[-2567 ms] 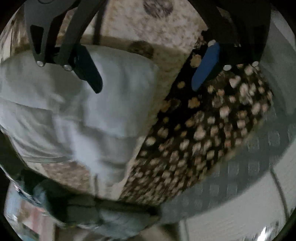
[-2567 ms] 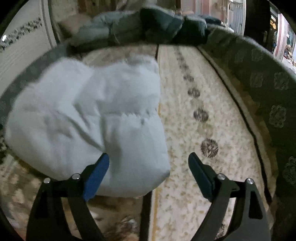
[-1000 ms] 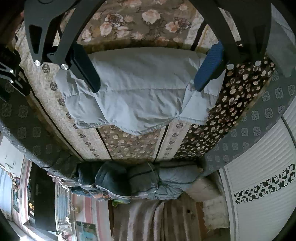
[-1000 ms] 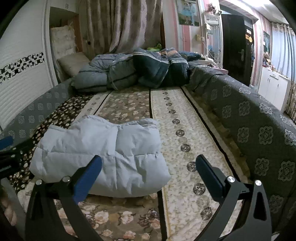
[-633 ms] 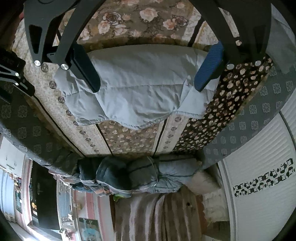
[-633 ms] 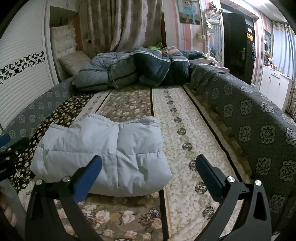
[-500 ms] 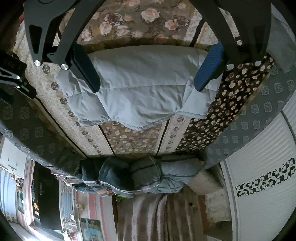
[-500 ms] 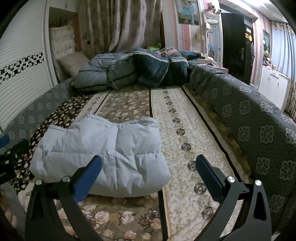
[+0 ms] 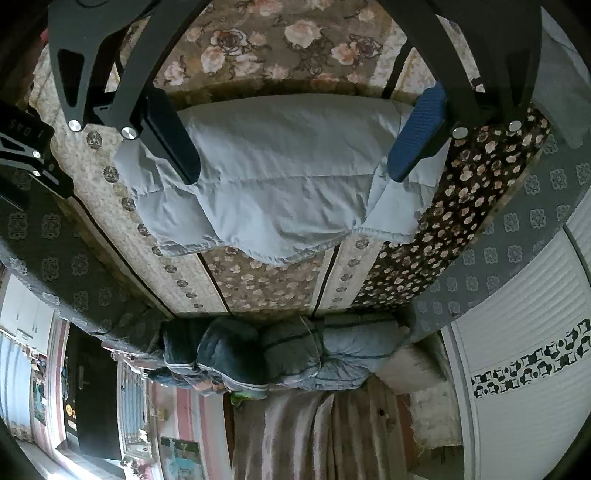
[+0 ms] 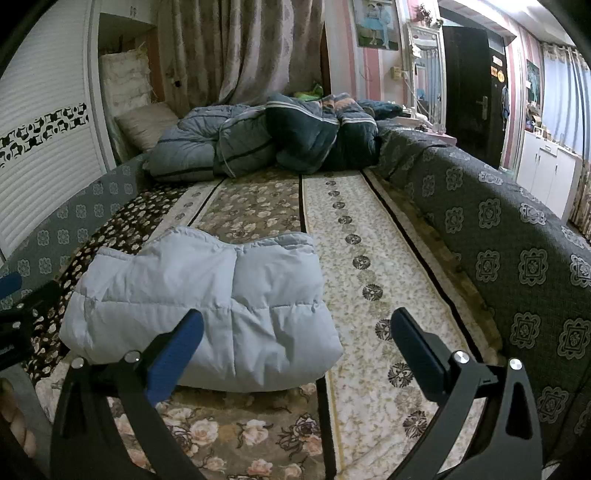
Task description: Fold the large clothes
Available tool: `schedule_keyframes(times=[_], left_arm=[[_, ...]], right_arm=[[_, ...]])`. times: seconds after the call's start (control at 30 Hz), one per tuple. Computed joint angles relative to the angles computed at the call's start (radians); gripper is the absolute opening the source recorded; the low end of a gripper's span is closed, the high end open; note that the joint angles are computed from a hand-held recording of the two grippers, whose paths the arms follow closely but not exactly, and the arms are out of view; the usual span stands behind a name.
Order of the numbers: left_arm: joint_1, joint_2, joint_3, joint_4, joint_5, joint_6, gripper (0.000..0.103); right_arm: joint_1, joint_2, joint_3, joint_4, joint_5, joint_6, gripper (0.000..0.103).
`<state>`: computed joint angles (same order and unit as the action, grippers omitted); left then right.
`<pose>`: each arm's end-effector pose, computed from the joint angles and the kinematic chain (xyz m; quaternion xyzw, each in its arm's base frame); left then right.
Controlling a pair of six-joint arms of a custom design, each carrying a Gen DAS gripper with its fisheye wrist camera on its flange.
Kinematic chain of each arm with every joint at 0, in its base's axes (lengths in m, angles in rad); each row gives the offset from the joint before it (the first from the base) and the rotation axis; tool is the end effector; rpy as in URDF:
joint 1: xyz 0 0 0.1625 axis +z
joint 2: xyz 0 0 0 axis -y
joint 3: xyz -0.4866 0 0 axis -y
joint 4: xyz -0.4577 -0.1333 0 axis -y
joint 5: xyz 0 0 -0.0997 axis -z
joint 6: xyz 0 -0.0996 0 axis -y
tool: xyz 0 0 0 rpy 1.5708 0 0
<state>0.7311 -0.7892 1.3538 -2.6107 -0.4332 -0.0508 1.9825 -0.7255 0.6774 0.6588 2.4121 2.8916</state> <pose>-0.4739 -0.7255 0.2714 0.1976 0.8047 -0.4045 0.3870 0.3816 -0.7264 0.3876 0.0847 -0.8270 0.4494 0.3270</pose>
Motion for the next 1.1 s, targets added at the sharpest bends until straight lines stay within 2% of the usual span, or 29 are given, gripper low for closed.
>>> schedule_keyframes(times=[1.1], left_arm=[[0.014,0.001,-0.011,0.005,0.003,0.035,0.1]], right_arm=[[-0.006,-0.013,0.025,-0.021,0.009,-0.019,0.101]])
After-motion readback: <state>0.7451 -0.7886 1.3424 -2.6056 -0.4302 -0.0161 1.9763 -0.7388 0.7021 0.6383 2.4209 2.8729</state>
